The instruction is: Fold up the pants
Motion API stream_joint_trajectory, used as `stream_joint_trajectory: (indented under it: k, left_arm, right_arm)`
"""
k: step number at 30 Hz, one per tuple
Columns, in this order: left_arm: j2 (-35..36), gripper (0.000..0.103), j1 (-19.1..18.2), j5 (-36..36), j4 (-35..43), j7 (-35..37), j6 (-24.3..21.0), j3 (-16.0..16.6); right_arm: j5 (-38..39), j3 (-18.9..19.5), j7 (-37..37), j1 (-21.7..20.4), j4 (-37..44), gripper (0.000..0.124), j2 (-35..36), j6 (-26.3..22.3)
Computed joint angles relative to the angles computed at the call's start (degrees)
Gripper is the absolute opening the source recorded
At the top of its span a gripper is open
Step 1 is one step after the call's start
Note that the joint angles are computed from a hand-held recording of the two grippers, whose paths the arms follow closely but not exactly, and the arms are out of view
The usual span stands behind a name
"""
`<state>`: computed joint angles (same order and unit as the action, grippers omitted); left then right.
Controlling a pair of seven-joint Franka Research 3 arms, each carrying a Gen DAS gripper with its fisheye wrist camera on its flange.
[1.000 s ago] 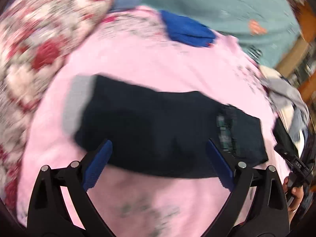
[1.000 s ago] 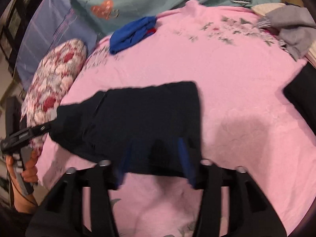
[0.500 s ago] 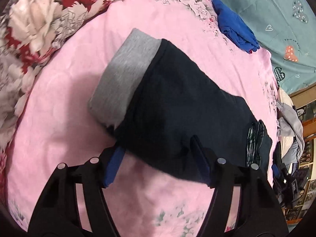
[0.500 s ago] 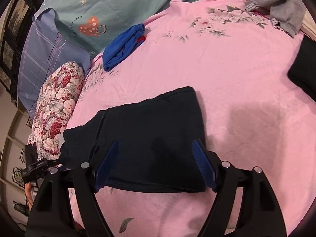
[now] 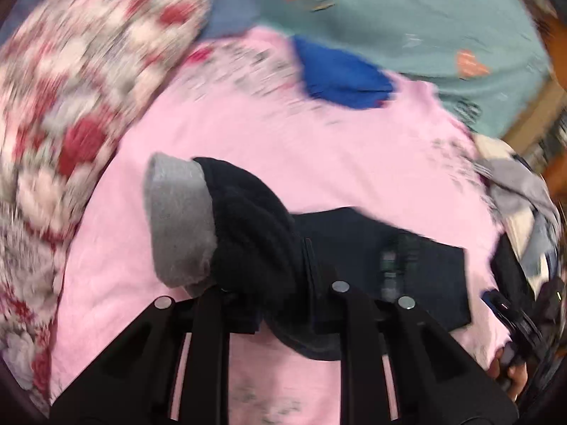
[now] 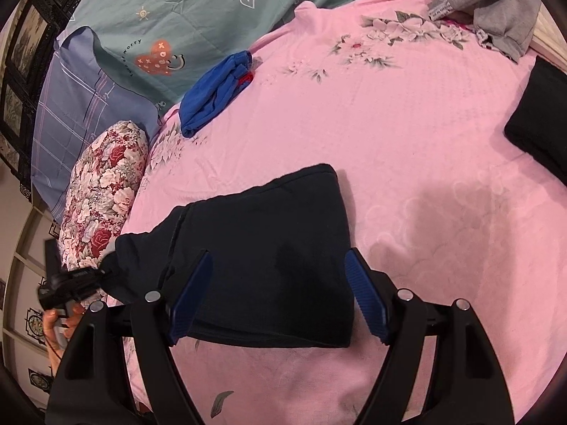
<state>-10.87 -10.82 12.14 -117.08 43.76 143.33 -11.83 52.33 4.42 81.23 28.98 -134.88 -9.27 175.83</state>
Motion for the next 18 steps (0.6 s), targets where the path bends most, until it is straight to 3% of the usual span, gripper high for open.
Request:
stream_joint_trajectory:
  k: [3,6,9,11,12,14,15,16,18]
  left_arm:
    - [3.6,0.017,-2.7,1.8,5.0,5.1,2.0,-2.2]
    - [9.9,0.018,-5.4,-3.8,9.9,12.2,1.5,-2.8]
    - [16.1,0.026,-6.4,-10.2,13.4,15.1,-1.2,-3.7]
    - [17.9,0.027,-6.5,-12.4,13.5,16.0,-1.1,-4.1]
    - [17.7,0.029,-7.2,-9.4,12.9,14.3,-0.3,-3.8]
    - [15.7,0.045,-7.0,-10.1,10.5,16.0,1.5,-4.1]
    - [14.6,0.067,-6.6,-13.0,9.5,18.0,2.3,-4.2]
    - [13.5,0.081,-6.7,-12.6,8.6,16.8,2.5,-4.0]
    - [10.3,0.082,-6.6,-6.6,5.8,11.3,4.3,-3.2]
  right_arm:
    - [4.5,-1.4,-3.8,1.9,-0.3,0.077,-0.7,0.8]
    - [10.0,-2.6,-8.5,3.1,-0.1,0.077,-1.3,-0.4]
    - [15.9,-2.8,-13.3,3.2,-0.2,0.077,-2.2,-2.3]
    - [13.8,-1.2,-11.2,1.5,-1.3,0.077,-3.0,-2.2]
    - [12.5,-0.7,-10.0,0.9,-1.9,0.077,-3.5,-1.9]
    - [11.3,-0.6,-8.8,0.7,-2.6,0.077,-4.1,-2.2]
    - [10.6,-0.7,-8.3,0.5,-2.8,0.077,-4.3,-2.9]
    - [9.8,-0.7,-7.7,0.4,-2.8,0.077,-4.3,-3.4]
    - [7.0,-0.3,-6.1,-0.2,-2.4,0.077,-3.9,-4.0]
